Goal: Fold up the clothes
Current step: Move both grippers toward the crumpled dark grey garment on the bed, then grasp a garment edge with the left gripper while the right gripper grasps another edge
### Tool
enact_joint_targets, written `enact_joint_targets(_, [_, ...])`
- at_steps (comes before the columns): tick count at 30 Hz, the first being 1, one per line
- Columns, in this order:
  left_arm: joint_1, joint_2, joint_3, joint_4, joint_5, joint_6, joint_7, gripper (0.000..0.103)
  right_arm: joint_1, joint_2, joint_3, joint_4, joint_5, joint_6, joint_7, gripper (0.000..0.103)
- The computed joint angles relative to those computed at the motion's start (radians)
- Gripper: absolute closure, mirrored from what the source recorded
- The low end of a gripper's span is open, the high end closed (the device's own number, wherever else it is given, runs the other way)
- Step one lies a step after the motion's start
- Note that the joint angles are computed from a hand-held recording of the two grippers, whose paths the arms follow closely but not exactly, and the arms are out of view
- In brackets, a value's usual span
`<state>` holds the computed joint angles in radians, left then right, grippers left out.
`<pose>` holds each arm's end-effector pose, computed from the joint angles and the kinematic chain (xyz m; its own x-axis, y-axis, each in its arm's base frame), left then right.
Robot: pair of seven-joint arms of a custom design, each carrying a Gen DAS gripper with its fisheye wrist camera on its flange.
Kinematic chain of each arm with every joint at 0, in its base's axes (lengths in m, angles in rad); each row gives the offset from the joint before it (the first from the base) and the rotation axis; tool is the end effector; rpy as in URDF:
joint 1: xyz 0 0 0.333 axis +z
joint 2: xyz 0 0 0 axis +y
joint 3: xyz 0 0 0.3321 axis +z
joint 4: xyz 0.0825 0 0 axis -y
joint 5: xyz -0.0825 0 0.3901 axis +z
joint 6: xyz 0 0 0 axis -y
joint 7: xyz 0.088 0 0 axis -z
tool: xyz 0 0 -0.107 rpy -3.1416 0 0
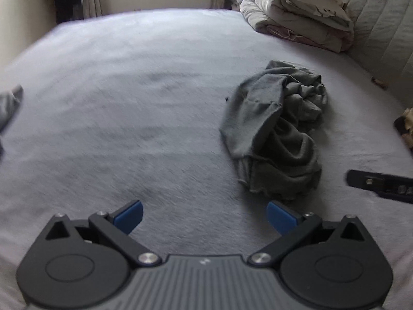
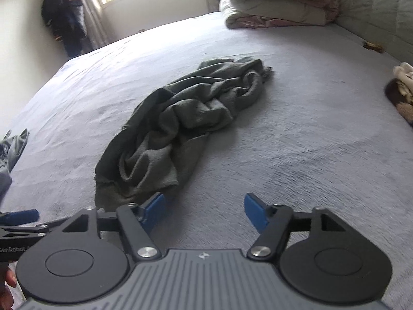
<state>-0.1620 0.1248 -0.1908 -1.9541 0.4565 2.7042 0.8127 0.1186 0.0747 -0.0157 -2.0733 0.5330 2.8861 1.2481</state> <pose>0.5933 -0.2295 0.4980 0.0297 -0.9955 0.0898 -0.7768 -0.0795 -0.6247 0.6114 0.0337 0.4876 0.0487 -0.9732 -0.2250 -0.7360 0.1173 -0.6667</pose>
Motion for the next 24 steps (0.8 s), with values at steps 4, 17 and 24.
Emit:
enact_joint_targets(4, [0.011, 0.018, 0.005, -0.008, -0.013, 0.075, -0.02, 0.001, -0.003, 0.031, 0.017, 0.031, 0.066, 0.0, -0.074, 0.038])
enact_joint_targets(17, [0.109, 0.124, -0.115, -0.003, -0.352, 0.322, 0.223, 0.053, -0.025, 0.063, 0.017, 0.064, 0.154, -0.026, -0.113, 0.038])
enact_joint_targets(24, [0.131, 0.151, -0.142, -0.006, -0.319, 0.362, 0.164, 0.096, -0.019, 0.05, 0.019, 0.053, 0.186, -0.008, -0.169, 0.038])
